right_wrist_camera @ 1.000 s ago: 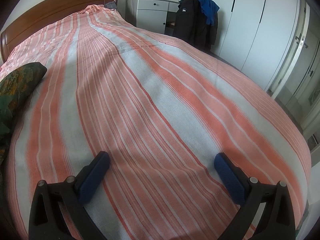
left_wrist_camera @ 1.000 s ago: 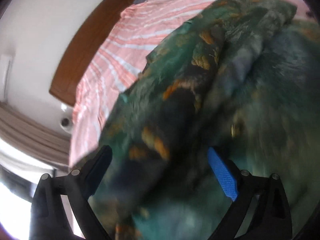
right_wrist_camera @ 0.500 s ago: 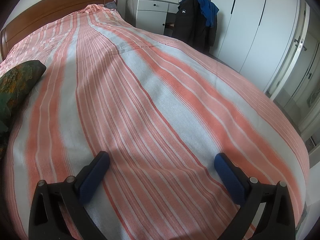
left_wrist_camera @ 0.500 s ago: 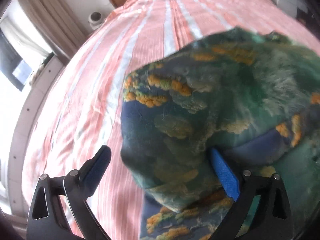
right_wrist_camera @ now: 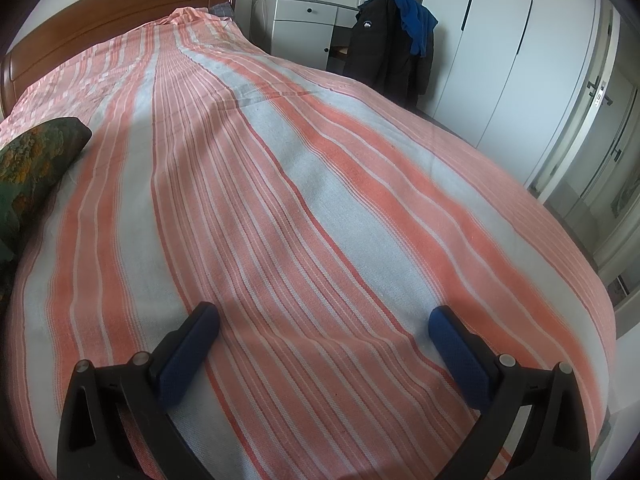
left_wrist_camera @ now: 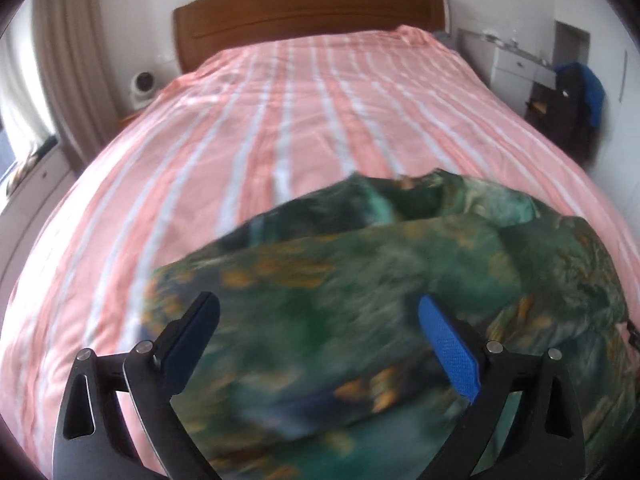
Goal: Fold large clothes
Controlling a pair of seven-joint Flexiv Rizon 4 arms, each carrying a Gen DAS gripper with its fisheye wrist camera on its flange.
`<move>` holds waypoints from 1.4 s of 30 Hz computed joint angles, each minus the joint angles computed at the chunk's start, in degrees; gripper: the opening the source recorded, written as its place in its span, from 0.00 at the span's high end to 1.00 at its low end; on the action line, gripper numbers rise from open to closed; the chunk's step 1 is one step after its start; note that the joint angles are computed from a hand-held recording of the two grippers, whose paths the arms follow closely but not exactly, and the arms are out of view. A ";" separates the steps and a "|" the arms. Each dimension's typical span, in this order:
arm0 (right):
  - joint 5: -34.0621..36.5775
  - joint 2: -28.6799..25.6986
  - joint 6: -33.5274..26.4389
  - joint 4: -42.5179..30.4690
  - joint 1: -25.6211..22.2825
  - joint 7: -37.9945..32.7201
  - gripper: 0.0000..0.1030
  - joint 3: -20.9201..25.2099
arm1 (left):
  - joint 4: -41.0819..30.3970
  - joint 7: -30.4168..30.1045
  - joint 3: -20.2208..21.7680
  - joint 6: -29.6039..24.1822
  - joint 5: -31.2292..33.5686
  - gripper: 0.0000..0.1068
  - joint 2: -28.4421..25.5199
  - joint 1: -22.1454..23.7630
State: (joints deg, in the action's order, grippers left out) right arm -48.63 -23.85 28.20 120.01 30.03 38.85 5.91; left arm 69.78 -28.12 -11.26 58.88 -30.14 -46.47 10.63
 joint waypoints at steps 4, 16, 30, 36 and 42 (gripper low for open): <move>0.00 -0.01 -0.04 -0.02 0.02 0.06 0.00 0.02 | -3.65 -3.44 6.36 0.15 8.38 0.05 -4.61 -6.37; 0.04 0.02 0.08 0.00 0.08 0.24 0.00 0.08 | 14.87 7.22 -7.27 17.24 3.32 0.05 6.92 8.26; -1.40 1.46 -17.27 -11.12 10.59 -4.51 0.00 4.63 | 12.75 30.93 -12.50 32.33 1.84 0.04 8.88 29.53; -6.71 -2.97 -12.43 -18.80 17.26 -11.52 0.00 5.29 | 30.42 27.41 -11.01 13.31 -5.45 0.04 17.82 32.86; 0.55 -4.67 -21.41 -23.60 22.76 -12.36 0.00 5.17 | 43.16 33.82 -15.21 10.18 -22.37 0.04 22.97 32.33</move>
